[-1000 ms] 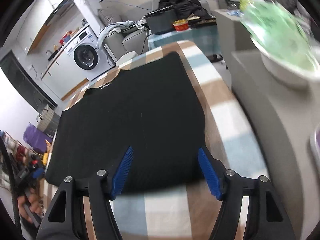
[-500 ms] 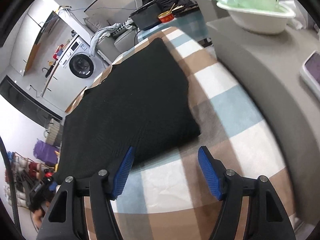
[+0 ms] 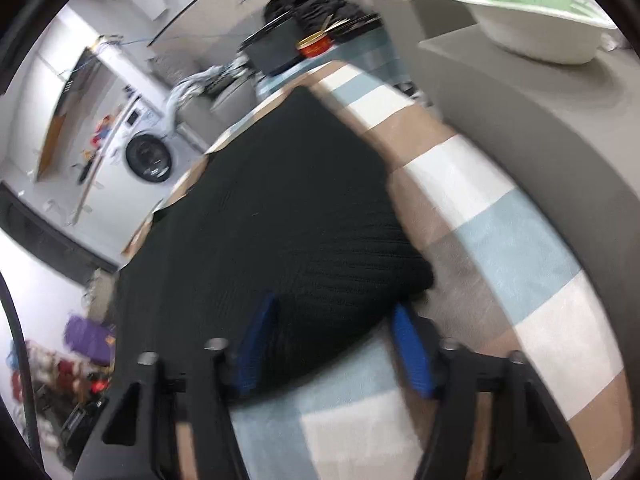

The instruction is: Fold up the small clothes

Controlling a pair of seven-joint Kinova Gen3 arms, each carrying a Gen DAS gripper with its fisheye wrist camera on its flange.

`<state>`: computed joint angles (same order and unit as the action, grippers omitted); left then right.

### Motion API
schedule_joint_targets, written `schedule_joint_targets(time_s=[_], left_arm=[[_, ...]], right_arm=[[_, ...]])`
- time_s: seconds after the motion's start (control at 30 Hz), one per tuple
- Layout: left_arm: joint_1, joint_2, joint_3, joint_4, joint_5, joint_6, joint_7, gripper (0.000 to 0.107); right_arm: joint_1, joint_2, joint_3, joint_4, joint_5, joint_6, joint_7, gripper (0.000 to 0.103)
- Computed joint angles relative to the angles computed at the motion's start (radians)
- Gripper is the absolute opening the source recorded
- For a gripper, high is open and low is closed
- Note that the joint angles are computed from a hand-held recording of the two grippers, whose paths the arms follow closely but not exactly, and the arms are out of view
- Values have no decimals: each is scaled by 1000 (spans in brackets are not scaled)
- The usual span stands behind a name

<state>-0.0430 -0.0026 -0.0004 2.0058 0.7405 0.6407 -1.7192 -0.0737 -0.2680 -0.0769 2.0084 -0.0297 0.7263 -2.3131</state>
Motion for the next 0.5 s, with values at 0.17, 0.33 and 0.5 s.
schedule_joint_targets(time_s=[0.17, 0.33, 0.5], left_arm=[[31, -4, 26, 12, -28, -98, 53, 17], [47, -50, 8, 55, -17, -115, 38, 14], [53, -154, -35, 122, -55, -63, 40, 14]], right_arm=[[31, 11, -24, 15, 44, -44, -93, 12], [15, -31, -50, 25, 90, -35, -98, 8], [-25, -144, -18, 73, 18, 32, -21, 8]])
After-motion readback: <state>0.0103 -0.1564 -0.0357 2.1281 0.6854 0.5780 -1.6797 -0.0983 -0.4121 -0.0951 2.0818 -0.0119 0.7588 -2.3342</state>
